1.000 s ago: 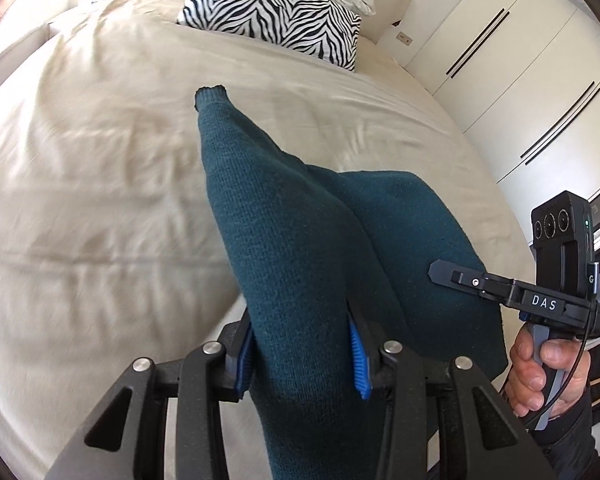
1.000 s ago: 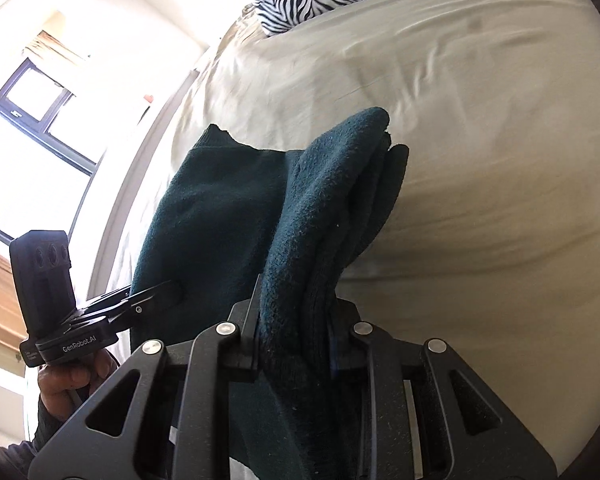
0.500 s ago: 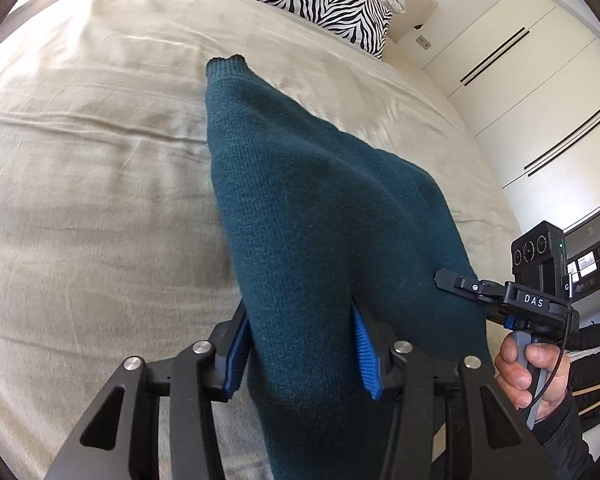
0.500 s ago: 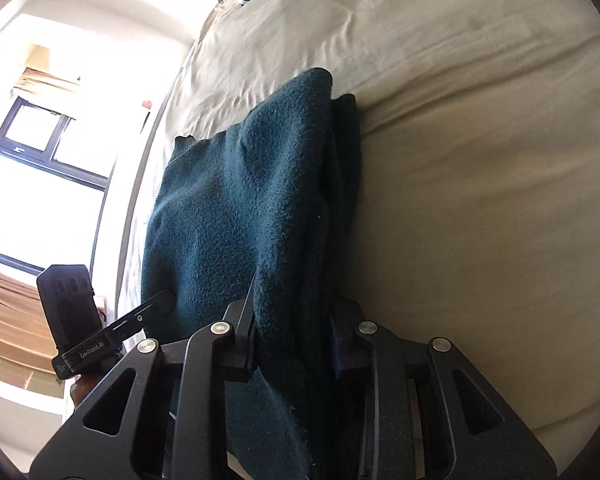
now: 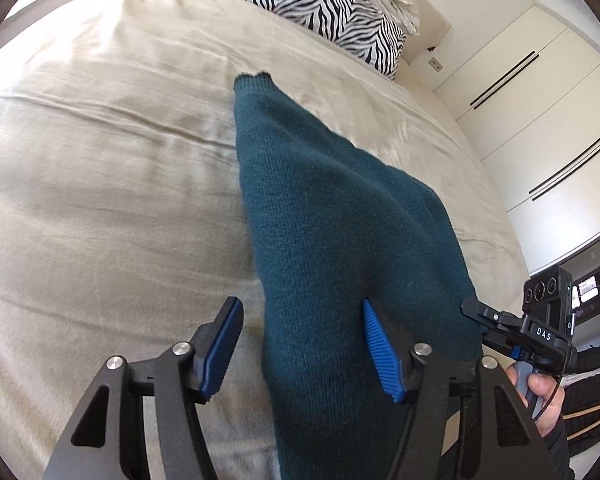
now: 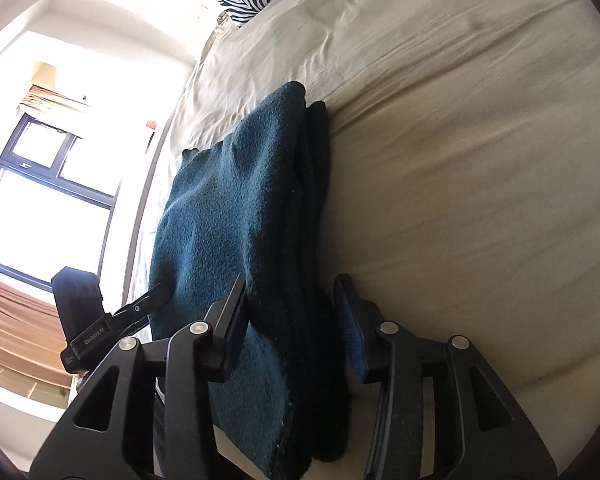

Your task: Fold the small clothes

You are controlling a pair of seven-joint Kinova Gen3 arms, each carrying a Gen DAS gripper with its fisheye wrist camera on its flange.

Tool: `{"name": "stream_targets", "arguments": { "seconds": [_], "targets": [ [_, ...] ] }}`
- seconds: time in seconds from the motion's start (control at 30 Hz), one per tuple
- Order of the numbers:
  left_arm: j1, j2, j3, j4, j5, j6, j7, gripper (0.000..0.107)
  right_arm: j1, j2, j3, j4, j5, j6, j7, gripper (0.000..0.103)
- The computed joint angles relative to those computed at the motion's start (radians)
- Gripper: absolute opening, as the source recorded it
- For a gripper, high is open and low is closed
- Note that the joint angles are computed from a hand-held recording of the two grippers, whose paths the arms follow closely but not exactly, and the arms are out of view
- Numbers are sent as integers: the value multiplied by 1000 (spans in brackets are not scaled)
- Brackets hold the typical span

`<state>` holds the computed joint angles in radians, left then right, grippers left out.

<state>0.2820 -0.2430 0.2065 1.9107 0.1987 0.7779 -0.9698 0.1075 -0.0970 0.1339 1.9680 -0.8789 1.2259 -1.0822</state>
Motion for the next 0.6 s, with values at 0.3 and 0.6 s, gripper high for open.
{"name": "stream_targets", "arguments": {
  "seconds": [0.3,0.6],
  "targets": [
    [-263,-203,417,-104,-366,140,235,101,-20,-260,-44,-13,240,-145,-150,42],
    [-520,-342,732,-269,-646,299,356,103,15,-571,-200,-42,420,-383,-221,82]
  ]
}}
